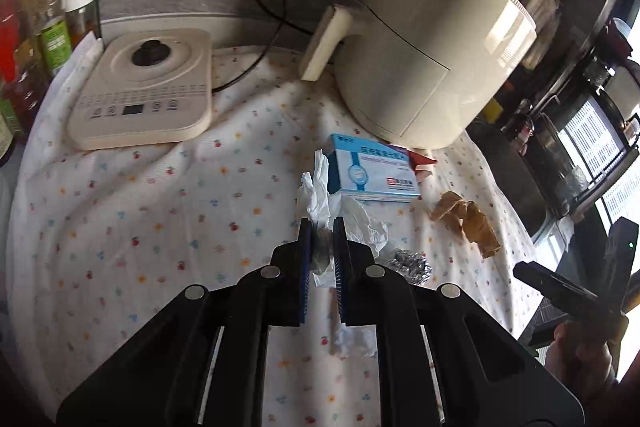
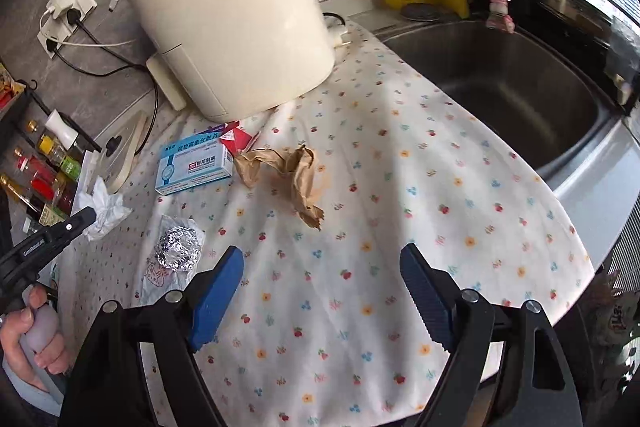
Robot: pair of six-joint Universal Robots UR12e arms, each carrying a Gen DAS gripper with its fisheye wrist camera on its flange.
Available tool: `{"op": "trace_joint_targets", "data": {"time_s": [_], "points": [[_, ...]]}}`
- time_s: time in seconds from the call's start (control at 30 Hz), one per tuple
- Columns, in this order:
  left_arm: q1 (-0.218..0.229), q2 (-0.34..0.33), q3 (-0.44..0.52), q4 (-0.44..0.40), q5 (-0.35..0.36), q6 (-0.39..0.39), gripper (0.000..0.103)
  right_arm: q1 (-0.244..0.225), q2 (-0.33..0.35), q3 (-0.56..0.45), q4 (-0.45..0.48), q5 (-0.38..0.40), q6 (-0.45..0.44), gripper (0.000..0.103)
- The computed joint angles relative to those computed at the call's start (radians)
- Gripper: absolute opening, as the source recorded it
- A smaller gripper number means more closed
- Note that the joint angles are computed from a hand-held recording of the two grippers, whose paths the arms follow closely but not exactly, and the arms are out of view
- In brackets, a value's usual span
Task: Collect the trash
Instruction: 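Grasp the white tissue with the left tool and lift it, then hold the tissue in the left tool while the right tool grasps the brown paper bag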
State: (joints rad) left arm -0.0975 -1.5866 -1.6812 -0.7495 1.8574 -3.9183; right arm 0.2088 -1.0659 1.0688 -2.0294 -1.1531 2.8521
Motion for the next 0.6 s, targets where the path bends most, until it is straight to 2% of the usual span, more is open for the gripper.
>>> {"op": "trace_joint_targets", "data": {"time_s": [0.1, 0.23, 0.3, 0.33, 0.37, 0.43, 0.6], "points": [[-0.008, 0.032, -0.024, -0.028, 0.045, -0.044, 0.011, 0.019, 0.038, -0.049, 0.042, -0.016, -0.023, 0.068], [-0.017, 0.062, -0.049, -0.049, 0.086, -0.085, 0.011, 0.040, 0.074, -0.091, 0.051, -0.044, -0.028, 0.067], [-0.019, 0.072, -0.058, -0.053, 0.095, -0.096, 0.011, 0.043, 0.089, -0.114, 0.078, -0.045, -0.025, 0.052], [-0.020, 0.077, -0.063, -0.051, 0.095, -0.100, 0.011, 0.044, 0.096, -0.128, 0.106, -0.043, -0.031, 0.023], [-0.019, 0.081, -0.067, -0.051, 0.094, -0.099, 0.011, 0.045, 0.101, -0.139, 0.132, -0.042, -0.040, 0.006], [-0.019, 0.083, -0.069, -0.050, 0.090, -0.092, 0.011, 0.044, 0.083, -0.107, 0.084, -0.047, -0.034, 0.004], [-0.008, 0.067, -0.063, -0.016, 0.043, -0.040, 0.011, 0.030, 0.038, -0.048, 0.052, -0.022, -0.021, 0.003]]}}
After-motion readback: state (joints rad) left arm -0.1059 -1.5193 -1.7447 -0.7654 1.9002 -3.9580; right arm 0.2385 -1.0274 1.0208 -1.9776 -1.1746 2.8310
